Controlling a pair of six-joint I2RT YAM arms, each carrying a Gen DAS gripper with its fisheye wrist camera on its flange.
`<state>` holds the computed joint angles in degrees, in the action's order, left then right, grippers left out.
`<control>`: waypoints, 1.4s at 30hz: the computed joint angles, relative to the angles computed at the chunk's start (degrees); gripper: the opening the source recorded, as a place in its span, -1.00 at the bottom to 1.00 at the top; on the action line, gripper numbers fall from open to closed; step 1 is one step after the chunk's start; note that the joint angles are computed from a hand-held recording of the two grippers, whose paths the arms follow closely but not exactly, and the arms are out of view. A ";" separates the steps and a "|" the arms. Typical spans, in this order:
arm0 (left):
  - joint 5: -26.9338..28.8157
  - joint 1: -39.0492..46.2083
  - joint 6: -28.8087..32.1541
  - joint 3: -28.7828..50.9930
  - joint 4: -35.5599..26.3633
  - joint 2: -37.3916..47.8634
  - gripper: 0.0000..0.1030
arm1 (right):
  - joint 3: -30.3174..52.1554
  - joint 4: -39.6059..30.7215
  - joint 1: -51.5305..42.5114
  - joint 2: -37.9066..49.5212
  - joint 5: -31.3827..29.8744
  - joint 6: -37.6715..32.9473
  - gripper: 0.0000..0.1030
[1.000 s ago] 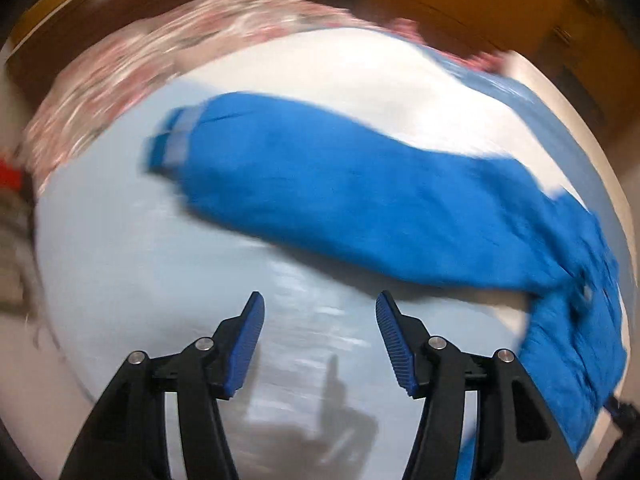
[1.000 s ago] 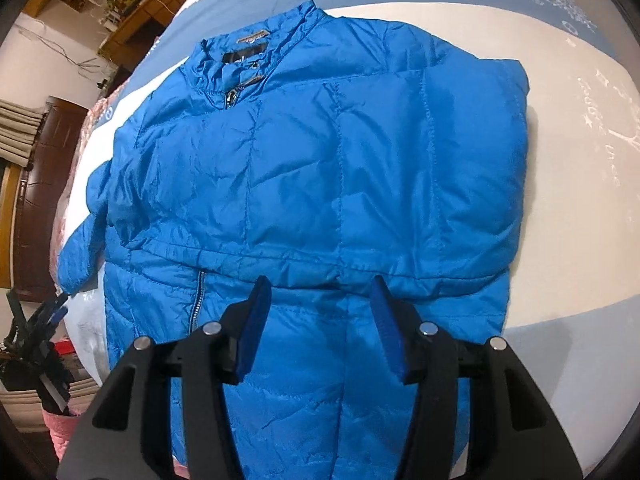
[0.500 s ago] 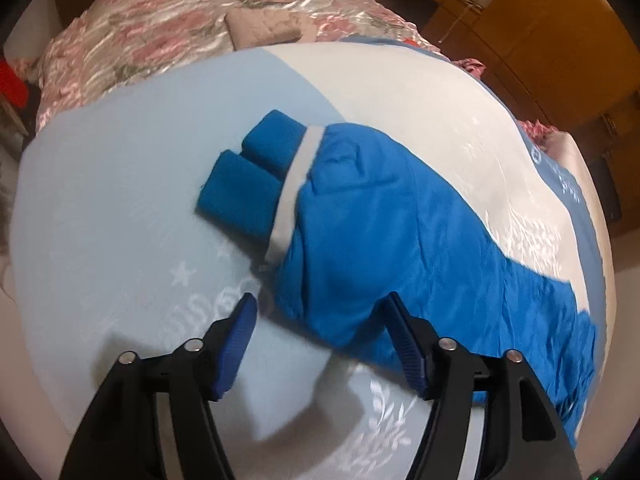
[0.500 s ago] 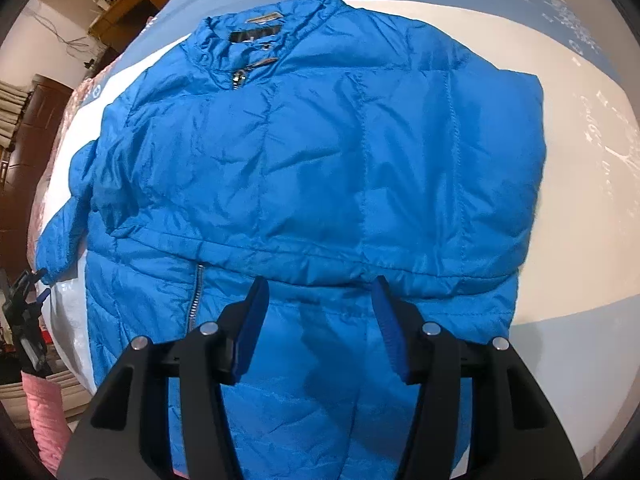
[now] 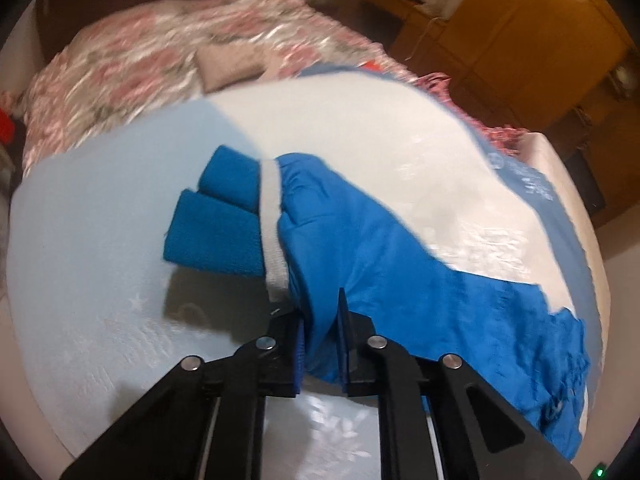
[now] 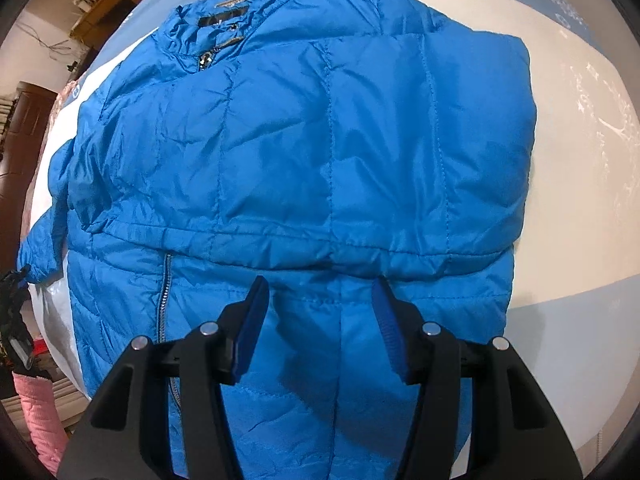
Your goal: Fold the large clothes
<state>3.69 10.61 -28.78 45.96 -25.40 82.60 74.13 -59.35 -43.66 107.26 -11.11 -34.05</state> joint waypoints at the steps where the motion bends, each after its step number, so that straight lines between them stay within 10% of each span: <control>1: -0.78 -1.26 -0.19 0.37 -0.43 -1.05 -0.77 | 0.06 -0.02 -0.10 -0.21 -0.07 -0.26 0.04; 13: -7.32 -30.68 -4.21 15.04 -4.82 -1.12 -0.78 | 0.27 -0.31 -2.61 -0.86 -0.67 -1.79 0.04; 29: -0.58 -57.10 -1.58 51.90 -8.47 34.76 -0.77 | 0.42 0.02 -5.67 0.94 -1.68 -3.54 0.04; 34: 5.31 -56.72 -0.86 55.78 -9.37 42.19 -0.55 | 0.56 -0.23 -6.18 1.29 -1.99 -3.83 0.04; 42: 11.91 -54.74 -0.36 41.39 -1.56 31.09 -0.08 | 3.30 -4.01 -5.50 1.55 -6.01 -4.55 0.04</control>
<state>15.59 -44.14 -29.14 87.35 -26.97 113.70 77.43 -63.36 -49.16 108.81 -17.12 -38.60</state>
